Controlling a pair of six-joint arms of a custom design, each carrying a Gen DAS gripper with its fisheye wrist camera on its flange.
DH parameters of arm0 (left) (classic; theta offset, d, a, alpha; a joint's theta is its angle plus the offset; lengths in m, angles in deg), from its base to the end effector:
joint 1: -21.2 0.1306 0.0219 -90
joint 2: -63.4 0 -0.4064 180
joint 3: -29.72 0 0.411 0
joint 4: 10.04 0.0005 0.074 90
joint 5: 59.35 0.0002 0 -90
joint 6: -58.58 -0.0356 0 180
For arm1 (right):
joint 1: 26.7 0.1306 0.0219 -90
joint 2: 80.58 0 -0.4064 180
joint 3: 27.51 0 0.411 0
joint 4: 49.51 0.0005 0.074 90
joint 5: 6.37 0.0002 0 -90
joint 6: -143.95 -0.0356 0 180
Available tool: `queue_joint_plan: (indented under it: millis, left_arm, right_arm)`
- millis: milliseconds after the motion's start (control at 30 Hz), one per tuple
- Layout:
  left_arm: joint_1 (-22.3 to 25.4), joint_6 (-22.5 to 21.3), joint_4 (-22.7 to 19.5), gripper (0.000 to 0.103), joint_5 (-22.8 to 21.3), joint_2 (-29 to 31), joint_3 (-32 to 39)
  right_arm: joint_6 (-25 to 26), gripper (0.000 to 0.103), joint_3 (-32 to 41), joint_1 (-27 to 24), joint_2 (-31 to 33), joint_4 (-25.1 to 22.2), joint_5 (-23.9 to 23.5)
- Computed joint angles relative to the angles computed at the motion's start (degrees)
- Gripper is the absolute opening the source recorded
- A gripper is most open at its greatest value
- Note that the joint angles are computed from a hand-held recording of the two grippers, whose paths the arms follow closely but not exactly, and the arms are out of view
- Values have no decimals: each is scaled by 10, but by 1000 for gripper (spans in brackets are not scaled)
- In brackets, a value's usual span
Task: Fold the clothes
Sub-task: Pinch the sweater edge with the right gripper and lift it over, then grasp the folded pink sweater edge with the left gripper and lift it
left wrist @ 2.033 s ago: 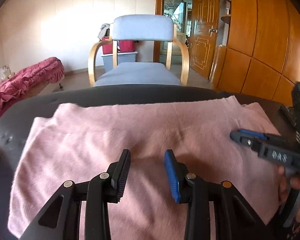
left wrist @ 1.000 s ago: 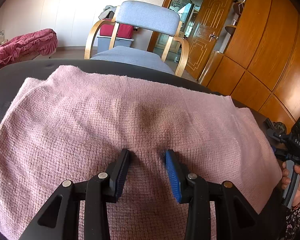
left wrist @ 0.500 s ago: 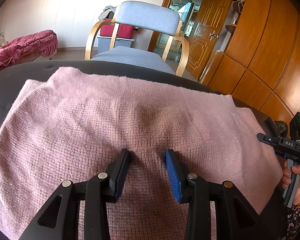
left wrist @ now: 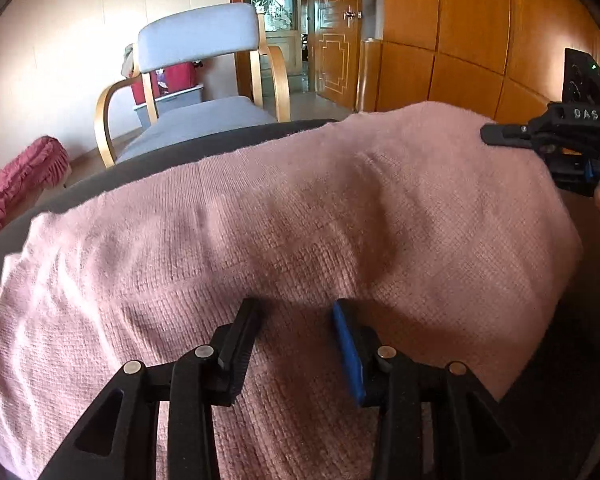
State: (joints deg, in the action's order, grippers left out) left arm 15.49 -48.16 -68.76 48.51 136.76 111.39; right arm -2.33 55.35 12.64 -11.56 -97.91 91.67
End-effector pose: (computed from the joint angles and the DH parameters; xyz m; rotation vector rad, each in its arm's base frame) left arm 0.3778 -0.0492 0.4961 0.6031 2.3385 -0.2937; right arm 0.2860 0.2273 0.5462 0.4189 2.2418 0.7797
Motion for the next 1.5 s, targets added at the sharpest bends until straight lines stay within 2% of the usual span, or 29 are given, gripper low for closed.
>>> queue_joint_plan:
  millis: [133,333,400,433,467,567,633,700,767,800,900,967,1033,1067,1167,1233,1333,1367,1433,1500]
  left_arm:
    - [86,35,-14,38,96,-4,5]
    - [240,15,18,38,140,21,16]
    - [277,3,14,38,126,52,32]
    - [294,2,-7,38,139,73,43]
    - [313,0,-38,38,162,100,59]
    - [358,13,-72,39,280,130,68]
    - [371,15,-79,39,315,138,68]
    - [375,14,-78,39,324,142,67]
    - [378,13,-75,39,332,145,66]
    - [380,13,-78,39,338,146,65]
    - [387,13,-97,39,364,153,74]
    - [385,21,-104,39,380,158,83]
    - [388,29,-114,39,389,157,89]
    - [389,34,-119,39,398,155,93]
    - [379,40,-153,42,434,148,108]
    - [359,19,-199,45,440,147,126]
    - [297,-28,-281,49,407,165,158]
    - [277,-17,-285,52,392,169,162]
    - [238,15,-284,71,361,178,169]
    - [204,34,-311,78,347,201,186]
  right_arm:
    - [-24,22,38,12,18,-3,-8]
    - [-44,21,146,45,90,-29,-2]
    - [-49,21,190,57,119,-37,1]
    - [-52,19,212,63,134,-41,2]
    - [-55,16,233,69,151,-41,3]
    - [-57,0,305,89,215,-24,-4]
    - [-37,0,387,106,279,-53,-3]
    - [-11,0,474,120,341,-95,6]
    - [39,0,559,132,399,-142,8]
    - [60,1,587,140,415,-174,31]
    - [118,17,645,165,445,-270,117]
    - [135,40,631,179,435,-316,176]
    - [134,49,583,186,409,-327,201]
    - [133,51,535,189,383,-305,196]
    - [131,53,419,199,320,-253,188]
    - [131,53,361,207,292,-224,187]
    - [148,53,313,217,276,-175,181]
    - [158,53,307,221,278,-171,190]
    - [173,53,299,228,282,-170,217]
    - [199,53,281,229,279,-151,216]
